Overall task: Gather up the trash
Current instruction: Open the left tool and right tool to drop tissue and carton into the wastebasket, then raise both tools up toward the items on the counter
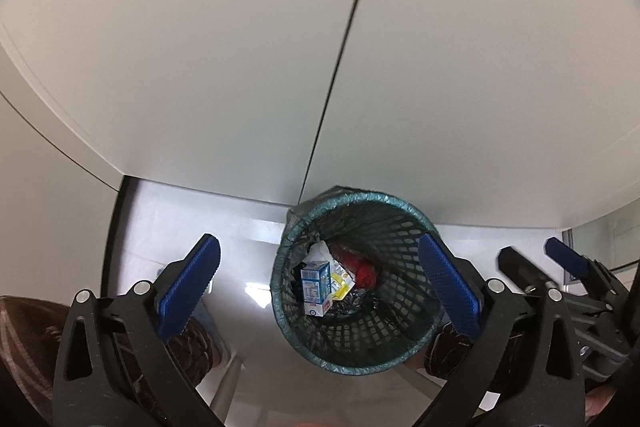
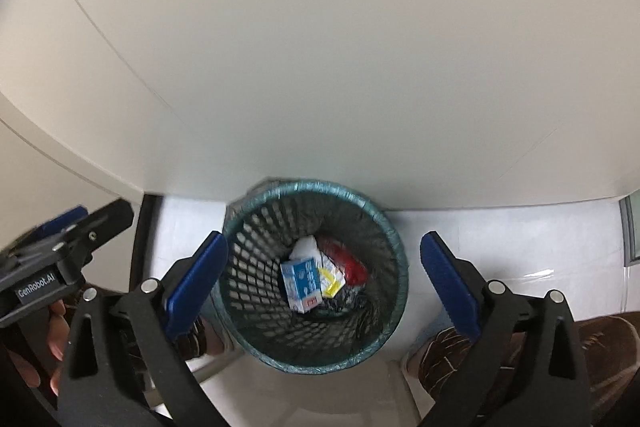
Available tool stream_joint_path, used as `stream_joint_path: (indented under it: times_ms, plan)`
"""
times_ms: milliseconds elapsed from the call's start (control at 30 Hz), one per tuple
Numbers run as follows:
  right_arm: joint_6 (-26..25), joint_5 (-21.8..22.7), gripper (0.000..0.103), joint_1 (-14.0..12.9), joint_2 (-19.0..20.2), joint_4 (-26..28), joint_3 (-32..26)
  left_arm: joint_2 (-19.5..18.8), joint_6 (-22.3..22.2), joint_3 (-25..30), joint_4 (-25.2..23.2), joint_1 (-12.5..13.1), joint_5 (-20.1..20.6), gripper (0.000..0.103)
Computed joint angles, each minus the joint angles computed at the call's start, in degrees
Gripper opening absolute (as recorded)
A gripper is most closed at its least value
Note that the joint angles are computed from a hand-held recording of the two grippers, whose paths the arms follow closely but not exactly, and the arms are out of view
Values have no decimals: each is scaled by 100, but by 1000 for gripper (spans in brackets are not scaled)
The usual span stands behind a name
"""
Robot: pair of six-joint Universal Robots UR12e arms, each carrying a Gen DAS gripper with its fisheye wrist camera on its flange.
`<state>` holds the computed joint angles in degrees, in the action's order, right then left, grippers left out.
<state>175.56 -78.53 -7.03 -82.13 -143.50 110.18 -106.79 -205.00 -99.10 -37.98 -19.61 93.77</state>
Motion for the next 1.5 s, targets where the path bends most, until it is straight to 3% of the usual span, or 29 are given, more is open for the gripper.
stream_joint_path:
  times_ms: [467,600,900,1067,1333,1500]
  plan:
    - [-65,-293,93,18,-709,-167,-103,732,87,78,6,-105,425,97]
    - [-129,-265,93,-30,-890,-129,-166,828,181,222,-50,-211,718,97]
    - [-155,38,93,-165,-1228,-228,-410,1018,166,714,-243,-371,977,97]
    - [36,212,93,-252,-1405,-637,-523,1105,227,1035,-296,-462,1144,97]
    - [-13,97,93,-266,-1315,-692,-1193,975,199,1808,-707,-525,1508,97]
    - [33,-91,93,-200,-1064,-298,-1809,750,74,2426,-1082,-393,1270,97]
